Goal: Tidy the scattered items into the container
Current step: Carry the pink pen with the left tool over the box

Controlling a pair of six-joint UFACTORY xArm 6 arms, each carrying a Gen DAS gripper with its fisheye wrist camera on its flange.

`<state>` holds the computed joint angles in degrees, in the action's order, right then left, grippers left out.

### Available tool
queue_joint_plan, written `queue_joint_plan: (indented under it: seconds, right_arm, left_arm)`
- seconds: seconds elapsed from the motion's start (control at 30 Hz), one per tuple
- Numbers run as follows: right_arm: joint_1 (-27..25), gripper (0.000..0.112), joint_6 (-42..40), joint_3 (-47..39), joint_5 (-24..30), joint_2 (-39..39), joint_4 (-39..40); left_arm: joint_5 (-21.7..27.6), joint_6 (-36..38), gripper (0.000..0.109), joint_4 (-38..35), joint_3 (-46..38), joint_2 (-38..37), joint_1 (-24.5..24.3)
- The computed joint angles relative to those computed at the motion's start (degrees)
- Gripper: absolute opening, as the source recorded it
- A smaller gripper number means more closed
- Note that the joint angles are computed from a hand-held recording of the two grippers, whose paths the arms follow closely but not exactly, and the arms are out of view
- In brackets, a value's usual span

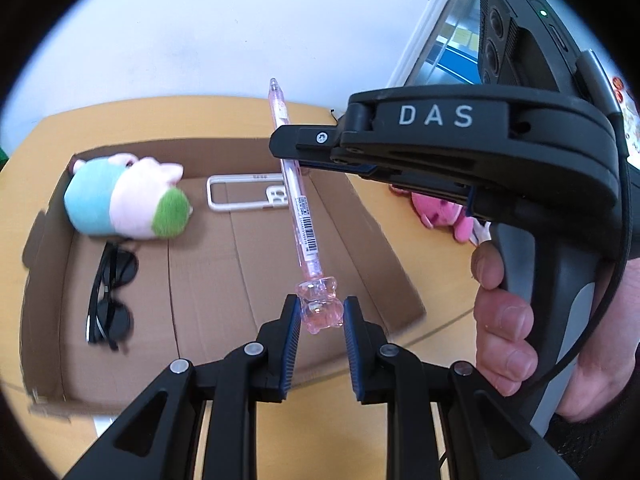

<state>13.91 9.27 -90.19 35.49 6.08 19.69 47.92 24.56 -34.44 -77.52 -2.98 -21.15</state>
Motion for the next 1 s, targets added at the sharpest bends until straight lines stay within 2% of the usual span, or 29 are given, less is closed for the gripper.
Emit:
queue_joint_plan:
  seconds: [0.27, 0.33, 0.77, 0.87, 1.0]
  right_arm:
    - [-2.3, 0.011, 0.0, -16.0, 7.1, 11.3, -0.3]
    - [-2.4, 0.011, 0.0, -17.4, 7.8, 12.9, -0.4]
    - [-3.1, 0.011, -0.5, -20.8, 9.7, 21.1, 2.7]
    - [-3.2, 0.011, -0.7, -22.4, 10.7, 23.0, 3.1]
    - [-3.6, 0.011, -1.4, -24.5, 11.9, 25.6, 4.4]
  left_arm:
    - [3.9, -1.7, 0.021, 1.2, -12.3, 10.1, 1.4]
    - [5.8, -1.7, 0.021, 0.7, -14.5, 12.2, 2.1]
    - [10.2, -2.2, 0.021, 0.9, -18.0, 19.3, 3.9]
    - [10.4, -3.3, 0.021, 3.2, -18.8, 20.6, 3.5]
    - [12.9, -5.3, 0.021, 3.8, -21.9, 23.7, 4.0]
